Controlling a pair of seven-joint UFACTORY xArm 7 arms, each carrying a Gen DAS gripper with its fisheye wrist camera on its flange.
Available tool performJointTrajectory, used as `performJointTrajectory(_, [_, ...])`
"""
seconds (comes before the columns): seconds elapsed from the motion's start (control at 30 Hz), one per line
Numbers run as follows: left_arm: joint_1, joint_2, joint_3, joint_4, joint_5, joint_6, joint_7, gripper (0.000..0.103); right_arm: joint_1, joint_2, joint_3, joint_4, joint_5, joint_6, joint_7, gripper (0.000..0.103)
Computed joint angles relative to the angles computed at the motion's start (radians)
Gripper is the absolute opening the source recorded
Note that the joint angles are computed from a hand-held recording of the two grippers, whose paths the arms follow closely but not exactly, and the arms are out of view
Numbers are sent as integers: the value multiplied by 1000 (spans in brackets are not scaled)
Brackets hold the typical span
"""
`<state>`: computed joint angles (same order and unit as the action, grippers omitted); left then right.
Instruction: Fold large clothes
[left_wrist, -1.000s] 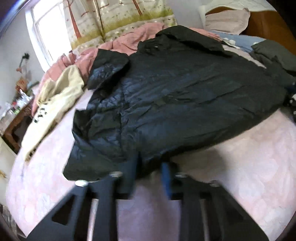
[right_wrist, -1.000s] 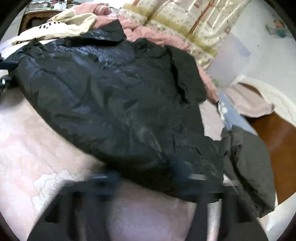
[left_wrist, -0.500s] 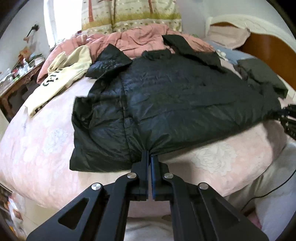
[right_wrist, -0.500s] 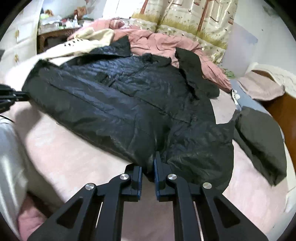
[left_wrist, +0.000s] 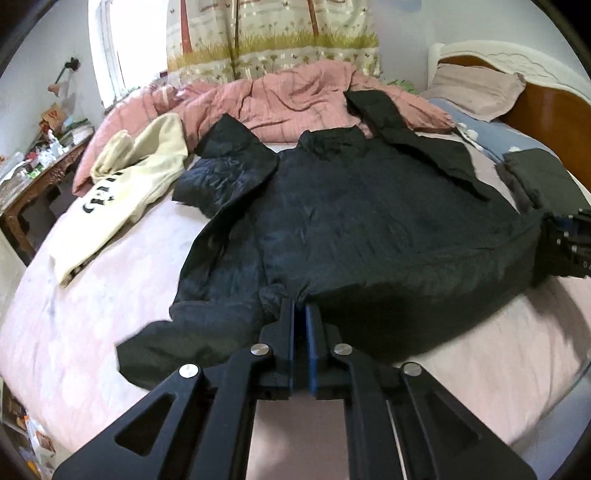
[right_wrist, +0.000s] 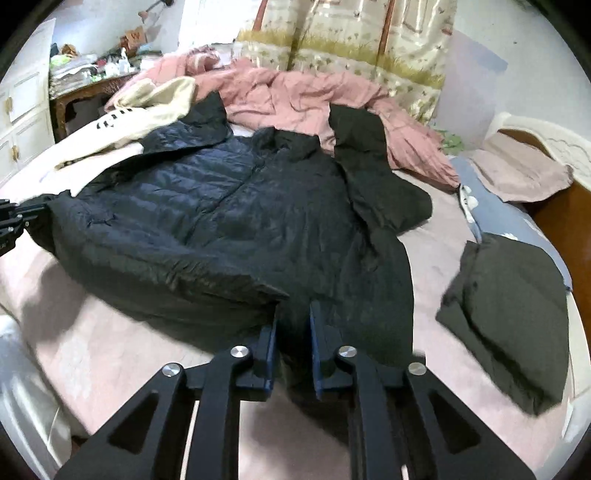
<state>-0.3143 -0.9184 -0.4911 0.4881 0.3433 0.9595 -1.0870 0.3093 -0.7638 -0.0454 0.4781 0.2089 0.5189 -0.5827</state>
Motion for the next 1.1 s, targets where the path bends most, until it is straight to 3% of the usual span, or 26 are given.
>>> performJointTrajectory(0.13, [87, 117, 87, -18, 46, -157, 43, 10, 6, 215, 10, 99, 23, -85, 23, 48])
performJointTrajectory(0.27, [188, 231, 103, -28, 113, -252, 29, 11, -3, 380, 27, 161, 36, -181, 40, 54])
performJointTrajectory(0.37, [252, 255, 109, -78, 189, -386, -22, 11, 33, 461, 1, 158, 110, -319, 1, 67])
performJointTrajectory(0.43, [271, 258, 117, -105, 209, -447, -29, 11, 108, 486, -62, 145, 205, -407, -77, 73])
performJointTrajectory(0.5, [290, 236, 99, -123, 226, -474, -46, 12, 209, 498, -138, 123, 298, -533, -160, 79])
performJointTrajectory(0.57, [306, 184, 56, -133, 244, -457, -77, 12, 214, 487, -135, 87, 286, -655, -127, 79])
performJointTrajectory(0.67, [261, 19, -12, -165, 256, -403, -123, 36, 333, 377, -263, -1, 251, -810, -66, 86])
performJointTrajectory(0.73, [205, -75, -35, -181, 236, -398, -135, 46, 362, 279, -314, -44, 207, -809, -40, 86])
performJointTrajectory(0.77, [183, -114, -64, -177, 222, -374, -147, 49, 359, 237, -319, -63, 193, -800, -31, 87])
performJointTrajectory(0.83, [149, -151, -112, -160, 189, -329, -171, 65, 324, 129, -299, -119, 181, -765, -8, 87])
performJointTrajectory(0.97, [46, -132, -130, -154, 118, -333, -170, 66, 291, -122, -305, -249, 115, -590, -4, 87])
performJointTrajectory(1.07, [25, -30, -176, -110, 94, -296, -160, 70, 229, -255, -259, -325, 49, -404, -11, 87])
performJointTrajectory(1.1, [34, 23, -183, -89, 94, -288, -155, 70, 212, -255, -231, -336, 35, -384, -12, 87])
